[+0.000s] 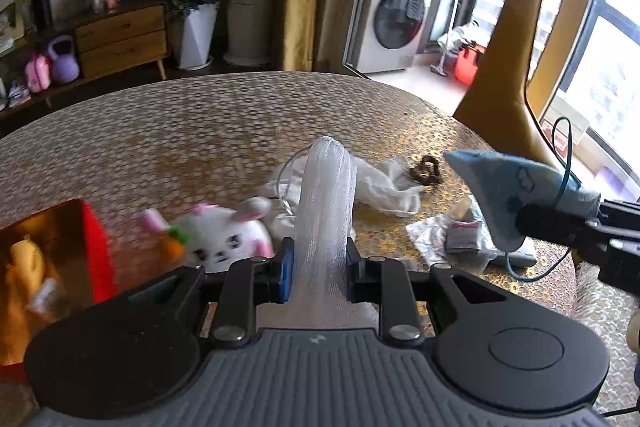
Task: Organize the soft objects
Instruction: 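Carry the mesh fabric and blue mask over the tin box with both grippers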
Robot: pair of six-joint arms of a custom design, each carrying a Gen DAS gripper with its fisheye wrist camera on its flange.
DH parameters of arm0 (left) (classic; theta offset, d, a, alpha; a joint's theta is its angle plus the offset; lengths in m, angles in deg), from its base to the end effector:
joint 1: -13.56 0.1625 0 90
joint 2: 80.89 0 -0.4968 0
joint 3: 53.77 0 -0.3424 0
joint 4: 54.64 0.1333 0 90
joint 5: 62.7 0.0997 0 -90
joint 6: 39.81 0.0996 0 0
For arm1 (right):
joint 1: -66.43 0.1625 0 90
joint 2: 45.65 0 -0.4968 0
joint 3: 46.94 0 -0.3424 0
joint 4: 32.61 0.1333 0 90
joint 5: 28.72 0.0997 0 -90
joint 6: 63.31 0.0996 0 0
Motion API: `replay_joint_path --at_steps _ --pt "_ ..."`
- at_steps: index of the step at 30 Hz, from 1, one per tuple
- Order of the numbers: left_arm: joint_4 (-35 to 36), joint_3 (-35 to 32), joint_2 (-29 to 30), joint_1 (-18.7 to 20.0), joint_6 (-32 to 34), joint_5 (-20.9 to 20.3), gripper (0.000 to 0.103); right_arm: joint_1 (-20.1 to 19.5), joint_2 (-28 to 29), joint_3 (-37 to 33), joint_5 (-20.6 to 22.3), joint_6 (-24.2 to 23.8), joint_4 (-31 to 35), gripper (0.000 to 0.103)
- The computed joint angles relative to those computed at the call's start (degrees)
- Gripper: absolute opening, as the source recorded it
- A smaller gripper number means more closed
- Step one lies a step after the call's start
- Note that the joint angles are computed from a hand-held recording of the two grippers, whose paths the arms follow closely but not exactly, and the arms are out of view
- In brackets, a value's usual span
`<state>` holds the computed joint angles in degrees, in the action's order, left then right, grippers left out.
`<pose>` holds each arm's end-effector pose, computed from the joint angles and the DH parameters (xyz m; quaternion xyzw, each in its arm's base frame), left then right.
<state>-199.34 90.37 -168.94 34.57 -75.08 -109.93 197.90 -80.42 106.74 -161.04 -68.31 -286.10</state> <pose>-0.2135 -0.2972 0.2993 0.2743 0.8898 -0.2809 0.2327 0.2915 -0.2298 0.1636 0.2146 -0.8469 0.4405 0.2065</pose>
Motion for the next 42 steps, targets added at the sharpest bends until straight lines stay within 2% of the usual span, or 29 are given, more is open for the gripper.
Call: replay_joint_path --at_steps 7,14,18,26,34,42 --pt "12.78 -1.7 -9.26 -0.32 -3.25 2.71 0.024 3.97 1.08 -5.77 1.05 2.28 9.38 0.023" --pt "23.33 -4.2 -17.19 1.1 -4.82 5.13 0.024 6.27 2.66 -12.13 2.89 3.03 17.66 0.023" --pt "27.84 -5.88 -20.28 2.9 -4.43 6.28 0.024 7.98 4.17 -15.5 3.62 3.66 21.45 0.023" --pt "34.77 -9.2 -25.29 7.21 -2.87 8.23 0.024 8.93 6.97 -23.19 5.74 3.3 29.12 0.023" --pt "32.11 -9.94 -26.09 14.19 2.36 10.12 0.024 8.83 10.77 -30.78 6.87 3.04 34.83 0.023" --pt "20.46 -9.44 -22.09 25.43 11.47 8.15 0.024 7.31 14.74 -37.88 7.03 2.23 39.72 0.023"
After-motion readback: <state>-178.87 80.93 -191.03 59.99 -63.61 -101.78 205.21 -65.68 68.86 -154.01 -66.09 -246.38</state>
